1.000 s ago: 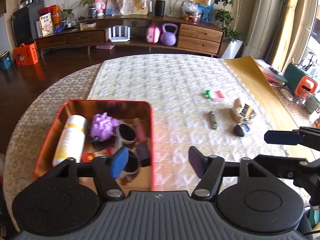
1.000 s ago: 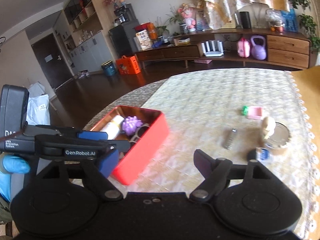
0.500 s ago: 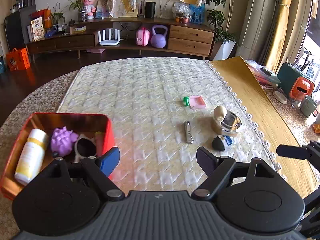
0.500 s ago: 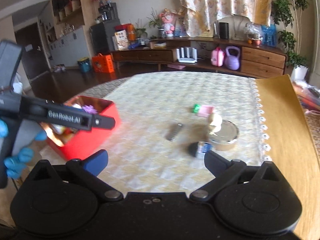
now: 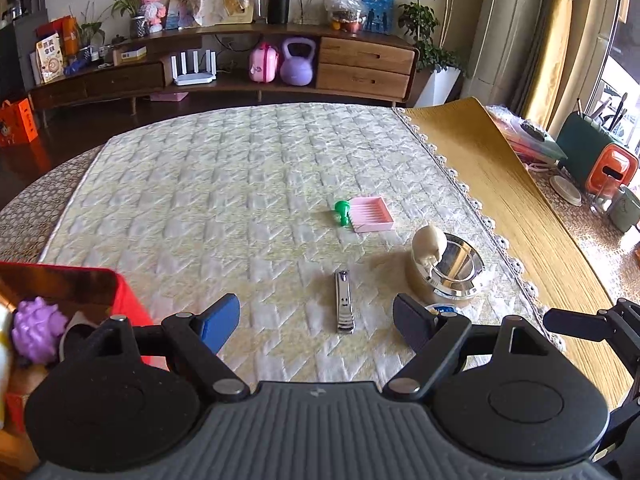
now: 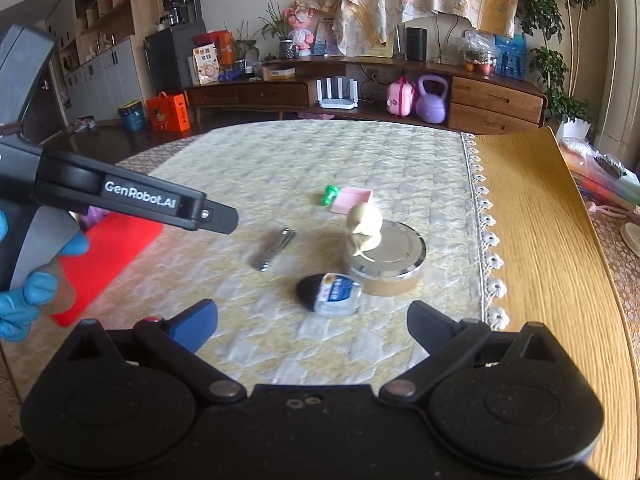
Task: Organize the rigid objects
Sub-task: 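Move the left tool to the nail clipper while the right tool approaches the black round container, then close the left tool on the nail clipper while the right tool grasps the black blue-labelled container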
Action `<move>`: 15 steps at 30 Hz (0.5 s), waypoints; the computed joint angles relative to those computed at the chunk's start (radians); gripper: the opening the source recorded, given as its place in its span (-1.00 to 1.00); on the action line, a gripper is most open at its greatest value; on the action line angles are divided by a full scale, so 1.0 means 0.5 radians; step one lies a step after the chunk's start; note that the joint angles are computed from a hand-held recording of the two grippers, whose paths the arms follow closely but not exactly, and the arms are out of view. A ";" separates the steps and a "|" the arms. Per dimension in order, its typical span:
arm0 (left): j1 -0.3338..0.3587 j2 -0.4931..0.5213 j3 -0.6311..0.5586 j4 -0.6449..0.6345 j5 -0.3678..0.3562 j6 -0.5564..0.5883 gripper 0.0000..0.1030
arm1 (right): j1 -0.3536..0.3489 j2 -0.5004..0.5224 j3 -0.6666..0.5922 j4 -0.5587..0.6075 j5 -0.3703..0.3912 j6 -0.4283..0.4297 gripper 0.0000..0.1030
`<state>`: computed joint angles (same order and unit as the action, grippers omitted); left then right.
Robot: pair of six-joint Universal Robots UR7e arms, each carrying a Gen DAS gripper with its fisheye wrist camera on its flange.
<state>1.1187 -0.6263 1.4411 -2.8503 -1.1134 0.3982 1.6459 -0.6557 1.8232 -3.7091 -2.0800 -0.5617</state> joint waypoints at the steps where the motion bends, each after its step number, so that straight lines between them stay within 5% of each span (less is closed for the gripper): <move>1: 0.004 0.025 -0.027 0.014 -0.002 0.003 0.63 | -0.008 0.010 -0.018 0.006 0.003 -0.010 0.94; 15: 0.050 0.304 -0.329 0.120 0.066 0.050 0.63 | -0.081 0.132 -0.218 0.135 0.031 -0.012 0.67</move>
